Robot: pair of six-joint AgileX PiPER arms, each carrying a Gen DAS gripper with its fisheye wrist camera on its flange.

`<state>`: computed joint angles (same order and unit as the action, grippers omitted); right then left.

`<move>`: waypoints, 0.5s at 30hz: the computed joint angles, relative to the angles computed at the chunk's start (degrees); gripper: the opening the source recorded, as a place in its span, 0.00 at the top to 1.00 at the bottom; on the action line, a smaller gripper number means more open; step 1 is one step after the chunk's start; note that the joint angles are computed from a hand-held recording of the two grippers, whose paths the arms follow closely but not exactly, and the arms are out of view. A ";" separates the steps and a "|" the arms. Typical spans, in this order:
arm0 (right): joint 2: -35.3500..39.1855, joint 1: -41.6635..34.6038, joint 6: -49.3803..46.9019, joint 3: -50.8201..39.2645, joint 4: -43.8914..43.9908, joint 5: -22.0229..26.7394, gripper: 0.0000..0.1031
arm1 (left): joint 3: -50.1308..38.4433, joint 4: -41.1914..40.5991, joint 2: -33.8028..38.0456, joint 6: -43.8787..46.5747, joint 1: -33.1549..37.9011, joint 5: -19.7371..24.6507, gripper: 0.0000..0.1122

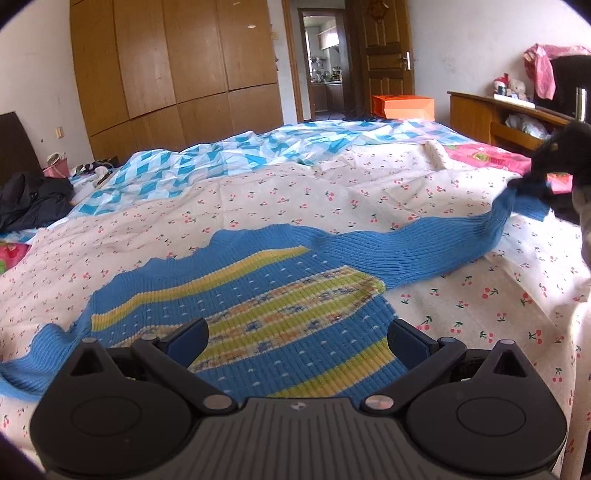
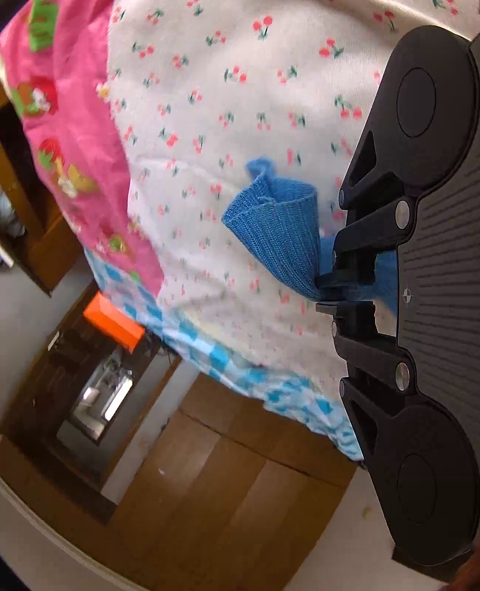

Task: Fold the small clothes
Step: 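Lift the sleeve with the right tool and lay it across the sweater body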

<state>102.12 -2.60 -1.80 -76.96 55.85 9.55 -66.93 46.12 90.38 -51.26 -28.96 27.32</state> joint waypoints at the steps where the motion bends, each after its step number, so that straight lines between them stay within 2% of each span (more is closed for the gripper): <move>1: -0.36 1.43 -0.85 -1.60 -0.43 0.52 0.92 | 0.80 -0.31 -0.74 0.11 0.65 -0.36 0.08; 4: 0.13 7.85 -0.45 -8.23 -7.13 2.23 0.92 | 4.24 -0.43 -3.93 -0.23 3.11 -1.33 0.08; 7: 3.87 16.46 -1.98 -17.23 -13.15 6.54 0.92 | 8.20 -1.06 -7.59 0.09 6.29 -2.35 0.08; 10: 11.76 25.05 -0.39 -28.65 -22.11 13.35 0.93 | 11.74 -2.82 -11.10 2.50 10.00 -2.92 0.08; 13: 21.88 31.54 -1.54 -41.67 -32.14 22.62 0.92 | 15.81 -3.68 -15.22 4.27 13.71 -3.76 0.08; 15: 28.60 34.58 -2.03 -50.43 -37.67 31.30 0.92 | 18.46 -3.36 -17.71 4.11 15.89 -4.64 0.08</move>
<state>130.71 31.98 -3.82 -127.39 18.19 40.85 -48.47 42.76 72.68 -47.15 -13.07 22.68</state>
